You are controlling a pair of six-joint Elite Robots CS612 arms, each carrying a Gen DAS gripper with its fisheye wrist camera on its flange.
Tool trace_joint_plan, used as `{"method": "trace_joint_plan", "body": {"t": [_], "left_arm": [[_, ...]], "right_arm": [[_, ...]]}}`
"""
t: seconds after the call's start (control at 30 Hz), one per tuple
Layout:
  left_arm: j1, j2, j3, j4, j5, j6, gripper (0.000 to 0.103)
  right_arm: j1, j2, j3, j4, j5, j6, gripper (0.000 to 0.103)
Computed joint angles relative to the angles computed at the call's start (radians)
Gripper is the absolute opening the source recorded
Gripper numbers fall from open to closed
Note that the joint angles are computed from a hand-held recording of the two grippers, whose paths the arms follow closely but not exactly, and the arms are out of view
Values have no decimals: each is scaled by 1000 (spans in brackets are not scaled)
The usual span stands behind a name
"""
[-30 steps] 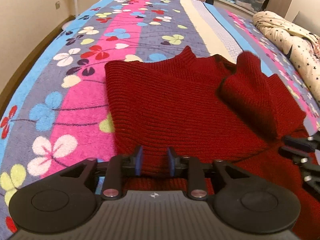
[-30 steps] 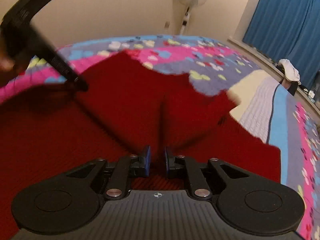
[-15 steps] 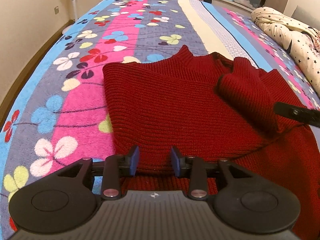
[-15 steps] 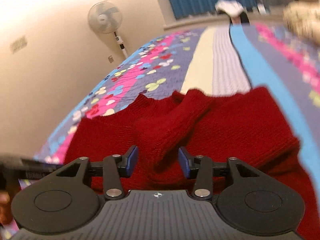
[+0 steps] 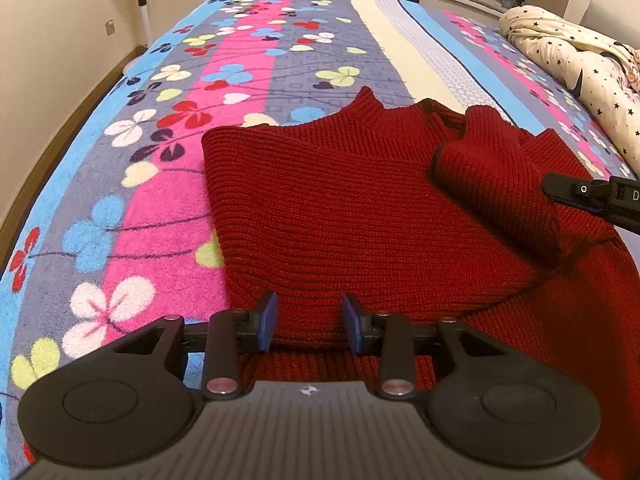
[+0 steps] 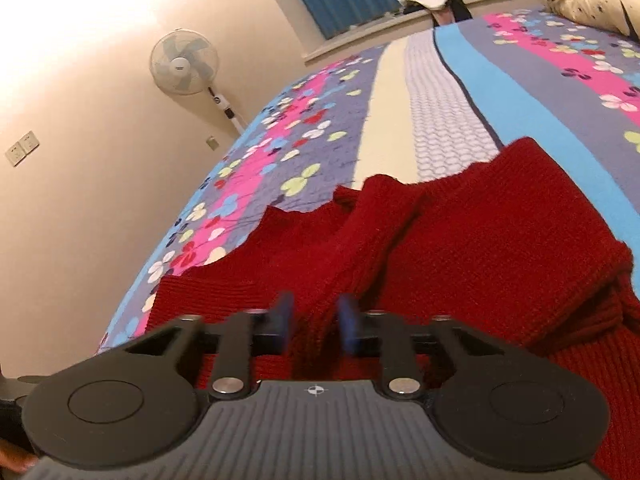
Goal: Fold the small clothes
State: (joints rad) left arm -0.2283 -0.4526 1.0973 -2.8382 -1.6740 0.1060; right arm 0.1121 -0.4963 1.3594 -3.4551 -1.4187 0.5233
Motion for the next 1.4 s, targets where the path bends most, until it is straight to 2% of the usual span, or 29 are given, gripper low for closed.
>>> {"method": "trace_joint_plan", "body": {"t": [0.1, 0.17, 0.27, 0.33, 0.37, 0.43, 0.47, 0.5, 0.53, 0.57, 0.6, 0.67, 0.7, 0.73, 0.77, 0.8, 0.83, 0.9, 0.97, 1.03, 1.07, 1.1, 1.13, 1.2, 1.27, 1.33, 1.4], "left_arm": [[-1, 0, 2, -1, 1, -1, 40], [-1, 0, 1, 0, 2, 2, 40], [0, -1, 0, 1, 1, 1, 40], [0, 0, 0, 2, 1, 2, 40], [-1, 0, -1, 2, 2, 2, 40], [0, 0, -1, 3, 2, 2, 40], [0, 0, -1, 3, 2, 2, 40], [0, 0, 0, 3, 2, 1, 40], [0, 0, -1, 3, 2, 2, 40], [0, 0, -1, 5, 4, 4, 40], [0, -1, -1, 6, 4, 4, 40], [-1, -1, -1, 6, 5, 4, 40], [-1, -1, -1, 6, 5, 4, 40], [0, -1, -1, 5, 5, 4, 40], [-1, -1, 0, 5, 5, 5, 40], [0, -1, -1, 6, 3, 5, 40], [0, -1, -3, 8, 1, -3, 40], [8, 0, -10, 13, -27, -54, 40], [22, 5, -22, -5, -75, -137, 40], [38, 12, -38, -30, -129, -236, 40], [46, 17, -46, -41, -158, -281, 40], [52, 21, -51, -52, -186, -324, 40], [58, 25, -56, -61, -217, -361, 40], [66, 35, -68, -74, -278, -417, 40], [72, 46, -87, -76, -330, -450, 40], [76, 56, -98, -86, -368, -483, 40], [78, 63, -107, -96, -390, -516, 40]], "right_arm": [[0, -2, 4, -10, 3, -1, 0], [-3, 1, 5, -49, 26, -9, 0], [6, 7, 2, -130, 55, -111, 0], [12, 6, 0, -142, 85, -177, 0], [19, -1, 1, -115, 59, -201, 0], [32, -12, 3, -61, -22, -194, 2], [33, -12, 0, -39, -55, -169, 7], [32, -15, 0, -7, -83, -133, 26], [33, -14, -1, 18, -109, -87, 54], [31, -12, -1, 35, -124, -35, 63], [23, -12, -1, 65, -113, 12, 66], [6, -3, -6, 88, -25, 75, 61], [-1, 2, -9, 82, 12, 100, 52], [-3, 7, -10, 69, 30, 102, 36], [-2, 11, -13, 58, 44, 90, 27], [1, 13, -14, 36, 46, 71, 18], [5, 14, -14, 6, 27, 11, 16], [31, 21, -20, -76, -31, -194, 14], [64, 28, -32, -128, -52, -404, 14], [74, 13, -21, -69, -13, -608, 15], [76, 3, -19, 2, -3, -666, 16], [78, -2, -19, 49, -4, -683, 21], [78, -4, -21, 88, -2, -664, 28], [74, -9, -24, 137, 17, -641, 29], [70, -14, -21, 144, 42, -623, 29], [70, -17, -10, 121, 56, -625, 37], [72, -23, 3, 115, 64, -663, 41]]}}
